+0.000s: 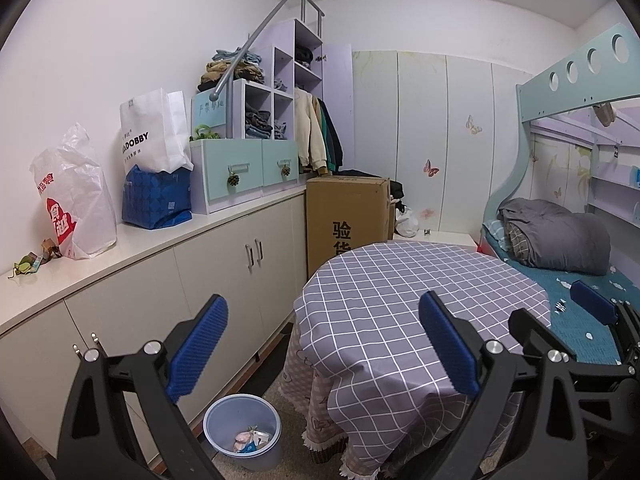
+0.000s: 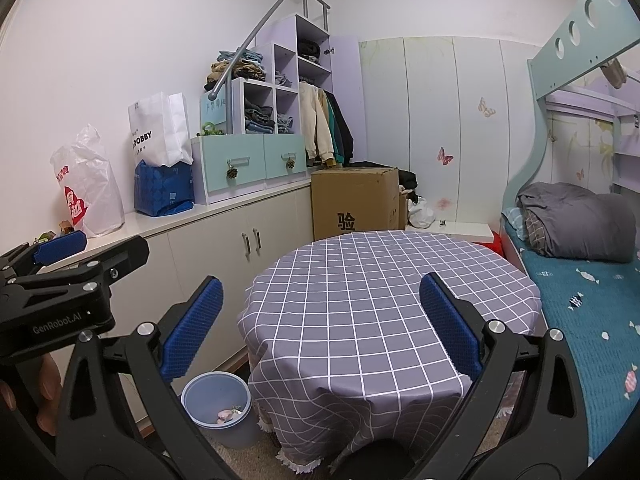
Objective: Collect trash
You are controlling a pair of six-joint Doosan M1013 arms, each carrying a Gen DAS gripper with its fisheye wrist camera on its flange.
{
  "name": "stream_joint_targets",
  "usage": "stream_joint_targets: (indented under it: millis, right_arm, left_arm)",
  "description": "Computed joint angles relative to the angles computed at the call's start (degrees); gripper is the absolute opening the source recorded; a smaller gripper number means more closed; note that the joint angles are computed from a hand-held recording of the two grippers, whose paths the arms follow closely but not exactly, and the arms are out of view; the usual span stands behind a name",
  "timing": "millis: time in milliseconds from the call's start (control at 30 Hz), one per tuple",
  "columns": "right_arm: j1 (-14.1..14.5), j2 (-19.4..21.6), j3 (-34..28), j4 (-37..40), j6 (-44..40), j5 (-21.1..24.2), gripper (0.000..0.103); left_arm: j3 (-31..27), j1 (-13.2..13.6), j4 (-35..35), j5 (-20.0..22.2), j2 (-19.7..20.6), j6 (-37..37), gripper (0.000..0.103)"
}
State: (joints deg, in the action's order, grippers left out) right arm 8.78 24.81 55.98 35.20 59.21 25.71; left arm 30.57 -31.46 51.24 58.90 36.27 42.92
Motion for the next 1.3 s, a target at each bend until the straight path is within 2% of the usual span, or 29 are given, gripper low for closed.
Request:
stream_joint_targets:
  millis: [800, 1067, 1300]
  right_arm:
    - [-0.05, 1.26, -2.03, -1.11, 1.69, 2.21, 0.097]
    - [0.02, 2.76, -4.32, -2.04, 2.93, 3.63, 0.097]
    - [-0.03, 4.75, -7.1, -2.7, 4.48, 5.65, 0.097]
  left_arm:
    - [1.28, 0.74, -1.38, -0.21, -0.55, 0.9, 0.094]
    - [-0.48, 1.6, -2.85, 0.47, 0.48, 3.09, 0.094]
    - [-5.11, 2.06, -4.1, 2.77, 3.21, 5.8, 0.094]
